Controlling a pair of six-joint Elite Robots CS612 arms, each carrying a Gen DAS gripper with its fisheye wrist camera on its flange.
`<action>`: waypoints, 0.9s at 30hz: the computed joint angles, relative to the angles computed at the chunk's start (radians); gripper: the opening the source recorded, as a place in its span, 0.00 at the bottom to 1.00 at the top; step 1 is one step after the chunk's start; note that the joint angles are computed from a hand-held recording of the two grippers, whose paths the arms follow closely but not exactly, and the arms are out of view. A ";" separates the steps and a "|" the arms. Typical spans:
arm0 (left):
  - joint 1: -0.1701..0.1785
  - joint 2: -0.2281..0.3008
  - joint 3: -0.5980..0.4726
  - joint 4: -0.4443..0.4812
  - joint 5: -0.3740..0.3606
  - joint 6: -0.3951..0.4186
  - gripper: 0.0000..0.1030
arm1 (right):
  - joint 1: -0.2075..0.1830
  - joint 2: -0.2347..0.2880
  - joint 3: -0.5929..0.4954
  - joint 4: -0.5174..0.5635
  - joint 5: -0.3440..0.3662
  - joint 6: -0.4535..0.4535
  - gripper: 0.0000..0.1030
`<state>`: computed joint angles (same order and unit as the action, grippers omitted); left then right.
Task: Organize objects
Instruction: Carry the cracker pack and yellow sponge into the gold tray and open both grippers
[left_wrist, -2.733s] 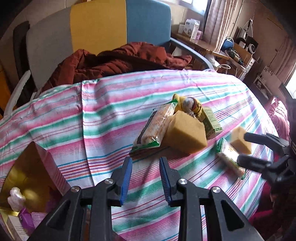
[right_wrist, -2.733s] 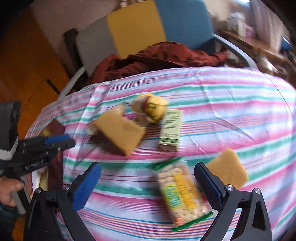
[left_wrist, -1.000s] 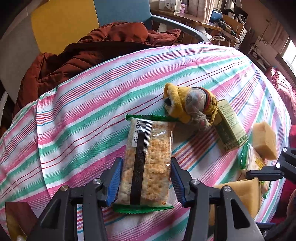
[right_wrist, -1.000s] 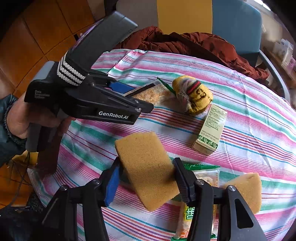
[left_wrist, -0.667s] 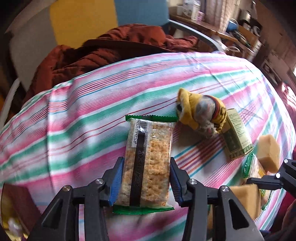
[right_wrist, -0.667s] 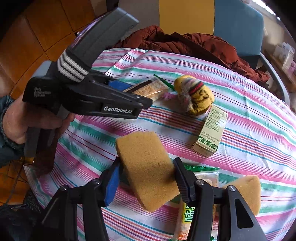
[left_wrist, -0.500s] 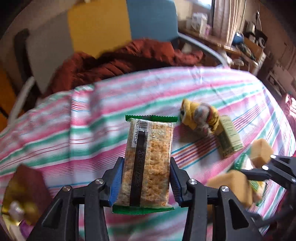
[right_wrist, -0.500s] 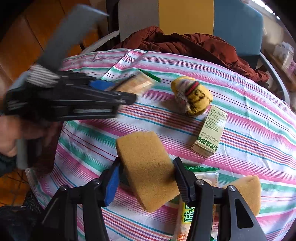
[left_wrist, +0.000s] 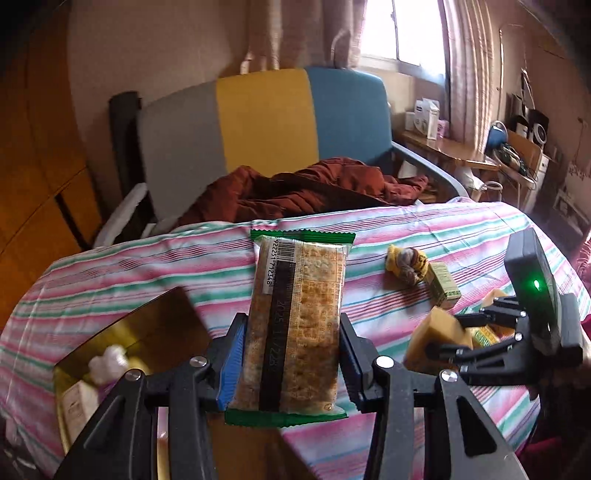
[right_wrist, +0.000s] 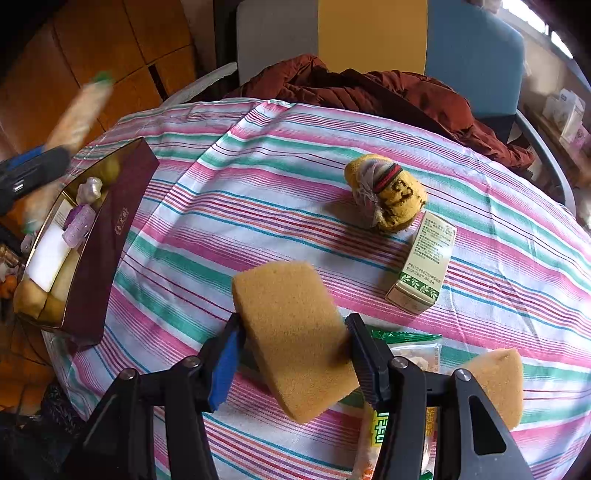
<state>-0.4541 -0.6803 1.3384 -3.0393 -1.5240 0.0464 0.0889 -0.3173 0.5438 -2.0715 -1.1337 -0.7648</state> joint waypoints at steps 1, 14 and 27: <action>0.003 -0.007 0.012 -0.006 0.001 -0.005 0.45 | 0.000 -0.004 0.007 -0.005 0.000 0.010 0.54; 0.058 -0.065 0.143 -0.058 0.003 -0.072 0.45 | 0.007 -0.103 0.177 -0.076 0.090 0.077 0.54; 0.129 -0.105 0.266 -0.103 -0.046 -0.244 0.45 | 0.071 -0.218 0.337 -0.083 0.247 -0.001 0.54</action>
